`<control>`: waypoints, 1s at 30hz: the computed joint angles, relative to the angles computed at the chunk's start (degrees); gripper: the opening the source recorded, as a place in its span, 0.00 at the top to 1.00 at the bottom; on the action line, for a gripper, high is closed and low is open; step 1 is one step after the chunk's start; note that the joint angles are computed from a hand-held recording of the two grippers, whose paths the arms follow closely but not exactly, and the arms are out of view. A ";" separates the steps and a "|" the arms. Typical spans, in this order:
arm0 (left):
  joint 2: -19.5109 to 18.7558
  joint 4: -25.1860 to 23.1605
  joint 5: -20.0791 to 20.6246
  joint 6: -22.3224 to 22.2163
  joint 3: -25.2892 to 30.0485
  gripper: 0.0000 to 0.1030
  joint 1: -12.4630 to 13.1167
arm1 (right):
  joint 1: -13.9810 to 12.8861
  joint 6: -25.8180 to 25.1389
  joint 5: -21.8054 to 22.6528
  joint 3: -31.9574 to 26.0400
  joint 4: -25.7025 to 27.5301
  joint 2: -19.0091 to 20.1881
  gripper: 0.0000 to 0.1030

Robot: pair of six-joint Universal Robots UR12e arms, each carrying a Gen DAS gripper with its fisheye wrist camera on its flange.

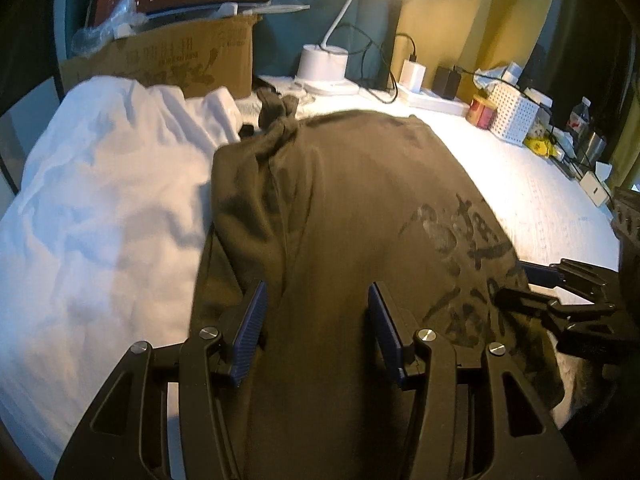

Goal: Fold small clothes

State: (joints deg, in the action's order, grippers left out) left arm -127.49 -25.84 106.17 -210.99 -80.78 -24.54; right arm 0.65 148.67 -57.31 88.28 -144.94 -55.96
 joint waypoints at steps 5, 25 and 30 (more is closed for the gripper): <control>0.37 0.27 0.02 -0.38 -0.94 0.48 -0.41 | -0.65 -0.36 0.87 2.22 -0.34 -1.30 0.68; -0.33 3.40 5.83 4.13 0.98 0.20 -4.38 | -2.98 -2.52 2.63 8.42 -2.63 -5.31 0.47; -1.47 2.64 6.55 4.82 3.07 0.20 -5.29 | -4.40 -0.97 3.64 9.47 -5.41 -5.81 0.39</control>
